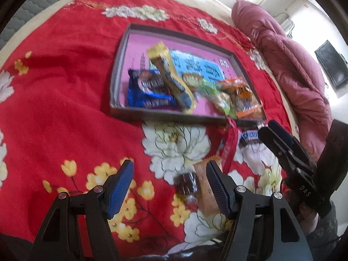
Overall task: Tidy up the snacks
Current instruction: 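Grasp the red-and-white candy stick with the right tool while the left tool grasps the brown candy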
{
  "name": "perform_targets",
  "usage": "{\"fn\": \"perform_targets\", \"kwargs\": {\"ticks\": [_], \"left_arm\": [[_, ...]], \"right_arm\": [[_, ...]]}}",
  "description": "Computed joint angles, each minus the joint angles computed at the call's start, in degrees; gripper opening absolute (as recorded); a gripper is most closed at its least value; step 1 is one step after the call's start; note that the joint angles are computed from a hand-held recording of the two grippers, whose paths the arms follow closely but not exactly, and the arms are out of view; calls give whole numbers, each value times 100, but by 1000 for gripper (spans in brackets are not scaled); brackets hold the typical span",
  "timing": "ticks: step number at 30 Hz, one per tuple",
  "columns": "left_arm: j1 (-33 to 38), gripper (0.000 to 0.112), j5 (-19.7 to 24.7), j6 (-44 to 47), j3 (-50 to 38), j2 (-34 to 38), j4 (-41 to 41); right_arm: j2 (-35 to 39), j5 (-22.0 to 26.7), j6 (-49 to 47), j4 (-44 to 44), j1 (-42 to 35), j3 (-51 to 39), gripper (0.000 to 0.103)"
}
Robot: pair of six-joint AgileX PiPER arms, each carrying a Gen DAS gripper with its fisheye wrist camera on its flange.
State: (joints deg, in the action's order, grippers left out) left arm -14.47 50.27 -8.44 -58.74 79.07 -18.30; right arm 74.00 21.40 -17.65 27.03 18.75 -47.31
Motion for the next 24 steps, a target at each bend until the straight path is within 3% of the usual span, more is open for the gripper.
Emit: {"fn": "perform_targets", "kwargs": {"ticks": [18,24], "left_arm": [[-366,70,169,35,130,-24,193],[-446,48,130,128,148,100,170]], "right_arm": [[77,305,-190,163,102,-11,75],[120,329,-165,108,164,-15,75]]}}
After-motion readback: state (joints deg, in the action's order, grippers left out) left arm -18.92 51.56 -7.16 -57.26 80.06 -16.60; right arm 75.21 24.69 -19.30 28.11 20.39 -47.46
